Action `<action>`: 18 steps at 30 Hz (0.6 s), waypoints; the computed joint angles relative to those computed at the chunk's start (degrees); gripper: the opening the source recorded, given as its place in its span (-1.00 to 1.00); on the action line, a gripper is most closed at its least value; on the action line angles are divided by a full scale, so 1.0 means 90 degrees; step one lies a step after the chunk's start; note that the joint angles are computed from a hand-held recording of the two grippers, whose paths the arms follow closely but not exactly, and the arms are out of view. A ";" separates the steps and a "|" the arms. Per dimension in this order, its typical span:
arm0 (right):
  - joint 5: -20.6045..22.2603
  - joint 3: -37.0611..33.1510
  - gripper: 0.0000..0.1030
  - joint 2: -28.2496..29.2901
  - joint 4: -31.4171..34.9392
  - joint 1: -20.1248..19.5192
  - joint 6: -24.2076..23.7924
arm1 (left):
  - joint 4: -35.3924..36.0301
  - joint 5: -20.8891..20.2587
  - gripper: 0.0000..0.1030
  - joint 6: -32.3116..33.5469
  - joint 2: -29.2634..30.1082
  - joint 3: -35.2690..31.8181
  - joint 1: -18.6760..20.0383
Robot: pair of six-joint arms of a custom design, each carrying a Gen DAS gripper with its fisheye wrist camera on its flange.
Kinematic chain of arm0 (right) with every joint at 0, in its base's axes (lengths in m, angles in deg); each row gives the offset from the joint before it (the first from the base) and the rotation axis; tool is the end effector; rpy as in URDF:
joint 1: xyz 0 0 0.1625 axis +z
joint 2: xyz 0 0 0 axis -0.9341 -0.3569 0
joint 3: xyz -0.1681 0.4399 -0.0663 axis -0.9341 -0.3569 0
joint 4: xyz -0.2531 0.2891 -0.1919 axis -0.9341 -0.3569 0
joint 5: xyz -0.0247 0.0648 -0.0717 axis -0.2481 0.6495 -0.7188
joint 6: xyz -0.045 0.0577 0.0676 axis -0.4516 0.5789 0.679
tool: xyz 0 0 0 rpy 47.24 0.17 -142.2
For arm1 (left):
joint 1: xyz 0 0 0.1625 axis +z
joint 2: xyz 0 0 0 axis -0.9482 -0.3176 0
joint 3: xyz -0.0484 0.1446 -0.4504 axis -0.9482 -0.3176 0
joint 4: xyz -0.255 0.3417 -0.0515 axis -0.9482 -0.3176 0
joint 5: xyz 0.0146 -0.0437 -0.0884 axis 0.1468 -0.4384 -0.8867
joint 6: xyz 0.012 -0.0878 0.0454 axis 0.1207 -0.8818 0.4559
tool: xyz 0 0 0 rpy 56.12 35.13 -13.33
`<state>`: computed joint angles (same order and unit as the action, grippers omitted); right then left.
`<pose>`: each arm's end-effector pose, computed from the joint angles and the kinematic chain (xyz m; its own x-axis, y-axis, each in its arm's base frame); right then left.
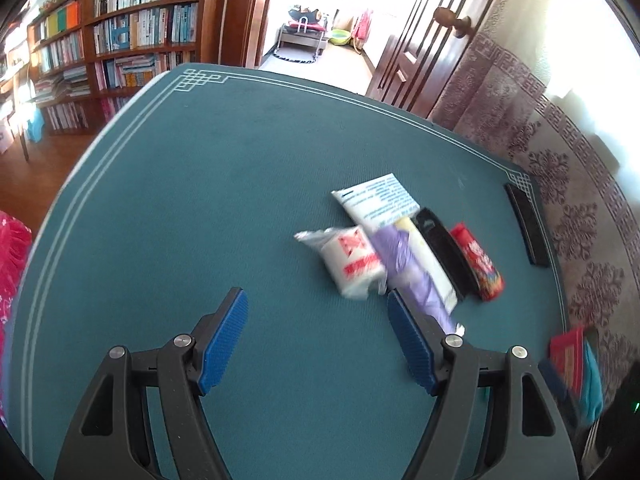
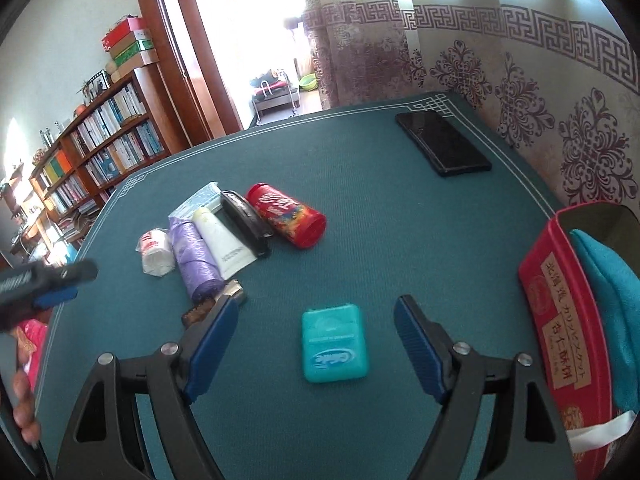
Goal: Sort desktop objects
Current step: 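Move both open tools back over the remaining toiletries, then grasp the white bandage roll with the left tool while the right tool grasps the teal Glide floss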
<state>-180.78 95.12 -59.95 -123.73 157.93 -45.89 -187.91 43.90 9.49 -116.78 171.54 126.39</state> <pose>0.0980 -0.6185 0.1686 -0.8094 -0.2714 0.5208 -0.5352 0.7059 -0.4640 -0.1917 -0.6438 0.1108 -0.8199 -0.3257 -0.4708 0.0923 0.7365 -0.6701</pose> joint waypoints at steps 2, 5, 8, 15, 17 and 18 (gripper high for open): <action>0.0084 0.0011 0.61 -0.0004 -0.0037 -0.0090 -0.0042 | 0.0162 -0.0148 0.46 -0.0222 0.0153 -0.0297 0.0149; 0.0192 -0.0014 0.61 -0.0006 0.0049 -0.0204 0.0001 | 0.0443 -0.0282 0.46 -0.0442 0.0354 -0.0684 0.0343; 0.0348 -0.0040 0.61 -0.0019 0.0296 -0.0308 0.0166 | 0.0132 -0.0274 0.46 -0.0306 0.0429 -0.0691 0.0438; 0.0177 0.0076 0.61 0.0164 -0.0365 -0.0232 -0.0183 | -0.1274 -0.0649 0.47 0.0414 0.0554 -0.0471 0.0594; 0.0128 0.0070 0.61 0.0212 -0.0431 -0.0214 -0.0224 | -0.1670 -0.1094 0.47 0.0555 0.0476 -0.0362 0.0650; 0.0136 0.0069 0.61 0.0216 -0.0436 -0.0216 -0.0257 | -0.1864 -0.1073 0.47 0.0593 0.0470 -0.0312 0.0644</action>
